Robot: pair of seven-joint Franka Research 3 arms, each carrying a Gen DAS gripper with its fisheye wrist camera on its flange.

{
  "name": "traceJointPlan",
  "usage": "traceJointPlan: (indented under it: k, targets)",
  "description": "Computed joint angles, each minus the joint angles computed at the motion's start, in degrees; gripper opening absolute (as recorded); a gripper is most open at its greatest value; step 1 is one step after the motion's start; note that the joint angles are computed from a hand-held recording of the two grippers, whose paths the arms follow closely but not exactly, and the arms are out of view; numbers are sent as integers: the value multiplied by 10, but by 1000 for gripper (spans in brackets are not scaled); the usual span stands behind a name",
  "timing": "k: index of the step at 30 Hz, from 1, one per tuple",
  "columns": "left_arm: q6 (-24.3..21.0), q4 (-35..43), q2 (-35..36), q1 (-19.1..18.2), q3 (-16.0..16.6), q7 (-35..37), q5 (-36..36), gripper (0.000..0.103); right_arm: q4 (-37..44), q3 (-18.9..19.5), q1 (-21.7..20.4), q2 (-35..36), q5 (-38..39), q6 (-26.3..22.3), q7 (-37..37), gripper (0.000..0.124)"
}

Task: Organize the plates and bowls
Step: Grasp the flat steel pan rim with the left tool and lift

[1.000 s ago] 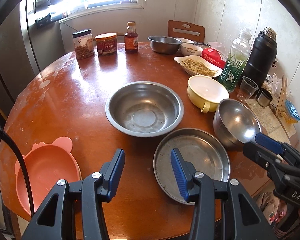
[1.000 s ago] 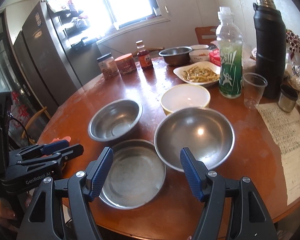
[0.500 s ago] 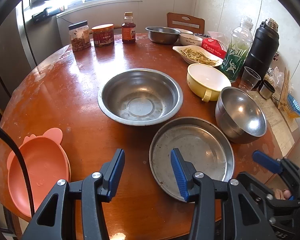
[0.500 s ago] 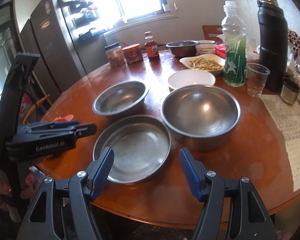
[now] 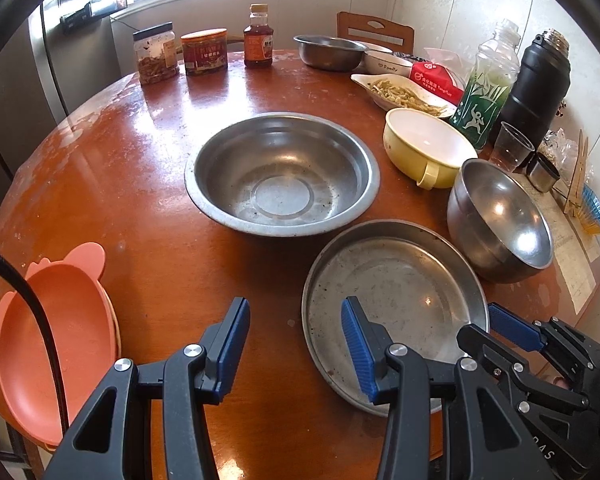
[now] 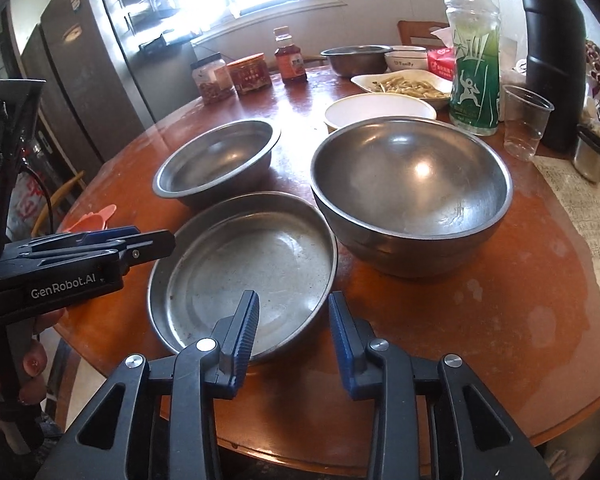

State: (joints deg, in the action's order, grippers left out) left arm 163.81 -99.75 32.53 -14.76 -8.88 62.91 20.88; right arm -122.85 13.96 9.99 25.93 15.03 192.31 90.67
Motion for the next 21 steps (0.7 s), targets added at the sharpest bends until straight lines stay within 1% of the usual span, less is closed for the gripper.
traceJointPlan:
  k: [2, 3, 7, 11, 14, 16, 17, 18, 19, 21]
  targets:
    - [1, 5, 6, 4, -5, 8, -4, 48, 5, -9, 9, 2, 2, -2, 0, 36]
    - [3, 7, 9, 7, -9, 12, -7, 47, 8, -19, 19, 4, 5, -6, -1, 36]
    - [10, 16, 26, 32, -40, 47, -38, 48, 19, -48, 49, 9, 17, -17, -8, 36]
    - [1, 24, 40, 49, -65, 85, -70, 47, 30, -86, 88, 14, 33, -28, -12, 35]
    - [11, 23, 40, 33, -48, 87, -67, 47, 37, -110, 113, 18, 43, -35, -13, 35]
    - [16, 21, 40, 33, -49, 90, -71, 47, 42, -119, 122, 21, 46, -37, -15, 35]
    - [19, 19, 41, 38, -55, 97, -75, 48, 44, -127, 131, 22, 48, -39, -16, 31]
    - [21, 17, 39, 30, -46, 92, -71, 48, 46, -134, 138, 23, 49, -43, -17, 27]
    - [21, 17, 37, 21, -37, 87, -65, 48, 49, -144, 148, 24, 50, -44, -16, 27]
    - [21, 12, 33, 16, -31, 86, -58, 48, 50, -146, 150, 26, 50, -44, -18, 26]
